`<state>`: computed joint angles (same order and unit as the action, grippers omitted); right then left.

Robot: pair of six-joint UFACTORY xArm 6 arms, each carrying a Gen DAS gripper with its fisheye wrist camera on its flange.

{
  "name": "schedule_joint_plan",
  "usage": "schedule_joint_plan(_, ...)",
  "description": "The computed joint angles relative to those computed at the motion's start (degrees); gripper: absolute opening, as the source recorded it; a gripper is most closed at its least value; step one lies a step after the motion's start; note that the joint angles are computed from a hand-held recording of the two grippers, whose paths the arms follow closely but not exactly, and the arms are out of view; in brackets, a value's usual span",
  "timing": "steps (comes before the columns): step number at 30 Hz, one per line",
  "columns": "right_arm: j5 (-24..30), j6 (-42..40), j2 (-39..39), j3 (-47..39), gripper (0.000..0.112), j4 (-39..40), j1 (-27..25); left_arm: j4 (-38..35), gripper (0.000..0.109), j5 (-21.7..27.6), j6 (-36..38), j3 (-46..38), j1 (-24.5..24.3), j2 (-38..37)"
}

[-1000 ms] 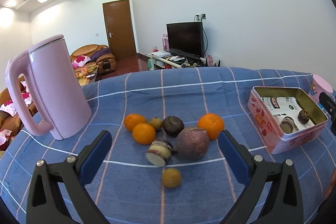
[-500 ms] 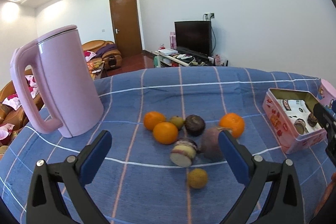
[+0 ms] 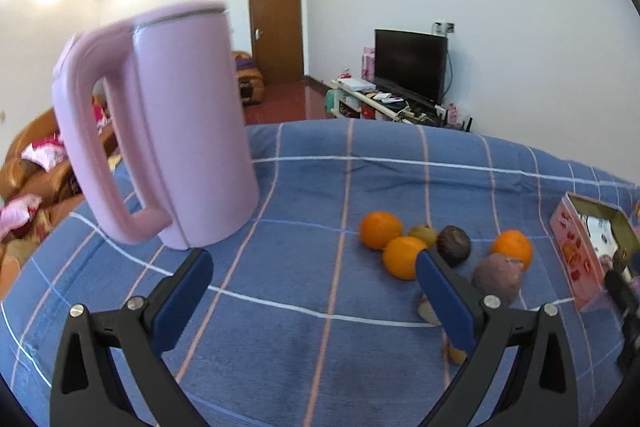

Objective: Organize fruits
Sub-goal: 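Grasp the round yellow-green fruit with the right tool while the left tool grasps another taro cylinder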

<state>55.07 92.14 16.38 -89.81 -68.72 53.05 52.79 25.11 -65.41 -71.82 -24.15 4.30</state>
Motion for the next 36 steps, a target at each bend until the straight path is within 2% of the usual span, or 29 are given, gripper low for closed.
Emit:
schedule_joint_plan(2, -3.9, -3.1, 1.8, -2.0, 0.082, 3.7, -1.0, -0.8, 0.103, 0.4, -0.1, -0.2, 0.4, 0.2)
schedule_joint_plan(4, -9.1, -8.3, 4.3, -4.4, 0.07, 9.6, -2.3, -0.6, 0.103, 1.5, -0.4, -0.7, 0.5, 0.7)
schedule_joint_plan(5, -10.3, -11.2, 6.0, -6.4, 0.056, 12.6, -2.5, -0.8, 0.103, 1.9, -0.3, -0.9, 0.4, 1.0)
schedule_joint_plan(6, -11.0, -15.7, 8.4, -9.3, 0.052, 17.0, -2.8, -1.2, 0.103, 2.3, 0.3, -1.3, 0.4, 1.4)
schedule_joint_plan(10, -14.9, -26.1, 14.7, -16.6, 0.052, 28.7, -3.6, -2.6, 0.102, 2.9, 2.4, -2.4, 0.2, 2.5)
schedule_joint_plan(14, -11.7, -34.0, 21.6, -26.3, 0.049, 36.5, -3.2, -2.2, 0.101, 2.3, 3.0, -2.8, 0.1, 2.9)
schedule_joint_plan(15, -12.1, -35.4, 22.8, -27.8, 0.044, 38.7, -3.5, -2.6, 0.1, 2.0, 3.6, -2.7, 0.2, 2.8)
schedule_joint_plan(19, -10.2, -40.0, 25.5, -32.0, 0.042, 42.6, -3.3, -2.7, 0.099, 1.9, 4.8, -3.1, 0.0, 3.3)
schedule_joint_plan(22, -9.4, -42.7, 27.1, -34.5, 0.035, 45.0, -3.1, -2.0, 0.099, 1.7, 4.7, -3.1, -0.2, 3.3)
schedule_joint_plan(24, -10.5, -42.1, 26.2, -32.8, 0.031, 45.4, -3.3, -3.1, 0.099, 1.2, 5.8, -3.0, -0.2, 3.3)
schedule_joint_plan(28, -13.7, -39.9, 23.1, -27.5, 0.028, 45.3, -3.9, -9.8, 0.099, -2.2, 13.0, -2.4, -0.1, 3.8)
schedule_joint_plan(31, -17.8, -32.4, 18.3, -20.0, 0.028, 39.3, -4.5, -15.1, 0.099, -4.9, 19.1, -1.7, -0.4, 3.9)
schedule_joint_plan(36, -6.6, -17.2, 12.7, -16.3, 0.028, 20.2, -2.7, -28.2, 0.099, -8.1, 33.3, -0.8, -1.5, 4.5)
